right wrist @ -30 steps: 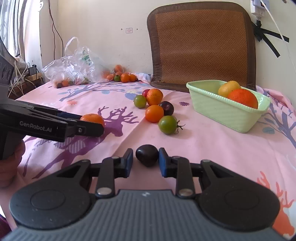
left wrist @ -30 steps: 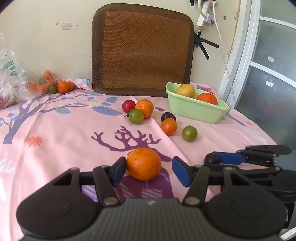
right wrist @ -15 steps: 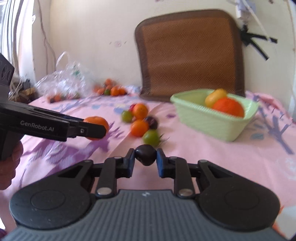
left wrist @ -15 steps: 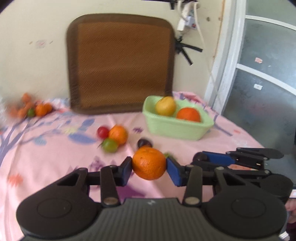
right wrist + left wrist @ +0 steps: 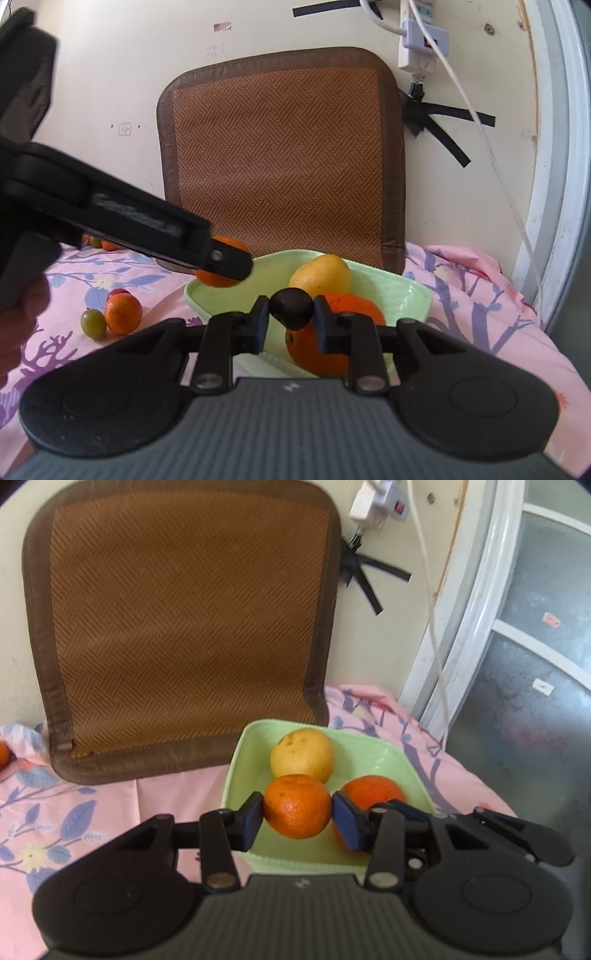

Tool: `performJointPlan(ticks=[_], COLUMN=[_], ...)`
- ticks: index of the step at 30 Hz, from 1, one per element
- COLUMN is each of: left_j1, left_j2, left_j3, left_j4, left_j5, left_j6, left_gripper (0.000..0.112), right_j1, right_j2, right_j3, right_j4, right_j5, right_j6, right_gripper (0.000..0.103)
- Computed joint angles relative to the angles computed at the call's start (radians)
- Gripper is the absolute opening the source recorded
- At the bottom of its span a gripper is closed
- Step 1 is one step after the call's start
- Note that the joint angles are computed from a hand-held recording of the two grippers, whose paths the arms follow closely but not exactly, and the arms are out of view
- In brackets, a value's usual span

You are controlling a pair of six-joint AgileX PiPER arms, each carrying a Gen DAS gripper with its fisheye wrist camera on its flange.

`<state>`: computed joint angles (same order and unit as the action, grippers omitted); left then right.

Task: Organize fruits
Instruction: 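Carry the tangerine with the left tool into the basket while the right tool carries the plum there, then reach the left tool to the green cherry tomato and close on it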

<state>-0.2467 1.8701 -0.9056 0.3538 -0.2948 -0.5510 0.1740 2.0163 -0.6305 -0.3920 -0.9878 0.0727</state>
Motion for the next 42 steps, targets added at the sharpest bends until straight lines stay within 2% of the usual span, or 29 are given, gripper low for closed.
performJointPlan(ticks=[3,6,9,13,16,19,22,26,29,32,38,42], left_j1=[0.001,0.019,0.071,0.187,0.287,0.388,0.48,0.476,0.417,0.38,0.374,0.339], left_j2=[0.017,-0.012,-0.098,-0.275,-0.376,-0.407,-0.368,-0.273,-0.195,-0.132,-0.087,-0.082], left_j3=[0.005,0.039,0.128,0.326,0.455,0.523,0.531,0.493,0.447,0.411,0.393,0.406], left_j4=[-0.04,-0.017,0.019,0.024,0.052,0.132,0.312,0.385,0.353,0.329,0.303,0.203], left_j5=[-0.018,-0.046,-0.117,-0.225,-0.257,-0.26,-0.29,-0.322,-0.299,-0.285,-0.306,-0.306], left_j6=[0.04,0.014,-0.03,-0.041,-0.048,-0.095,-0.231,-0.245,-0.19,-0.163,-0.151,-0.04], left_gripper=[0.053,0.053,0.053,0.053,0.053,0.053,0.053,0.053,0.053,0.053,0.053,0.037], right_j1=[0.011,-0.001,-0.037,-0.091,-0.117,-0.122,-0.087,0.012,0.096,0.141,0.194,0.241], right_j2=[0.01,0.008,0.002,-0.008,-0.033,-0.069,-0.104,-0.127,-0.133,-0.141,-0.118,-0.103], right_j3=[0.013,0.019,0.035,0.058,0.058,0.063,0.093,0.123,0.124,0.095,0.068,0.056], right_j4=[0.013,-0.003,-0.051,-0.123,-0.212,-0.329,-0.408,-0.408,-0.306,-0.275,-0.19,-0.094], right_j5=[-0.032,-0.053,-0.096,-0.163,-0.148,-0.113,-0.079,-0.003,0.073,0.157,0.207,0.241], right_j6=[-0.049,-0.035,0.031,0.126,0.219,0.299,0.307,0.273,0.199,0.2,0.115,0.031], right_gripper=[0.035,0.041,0.041,0.04,0.039,0.038,0.038,0.038,0.039,0.039,0.039,0.039])
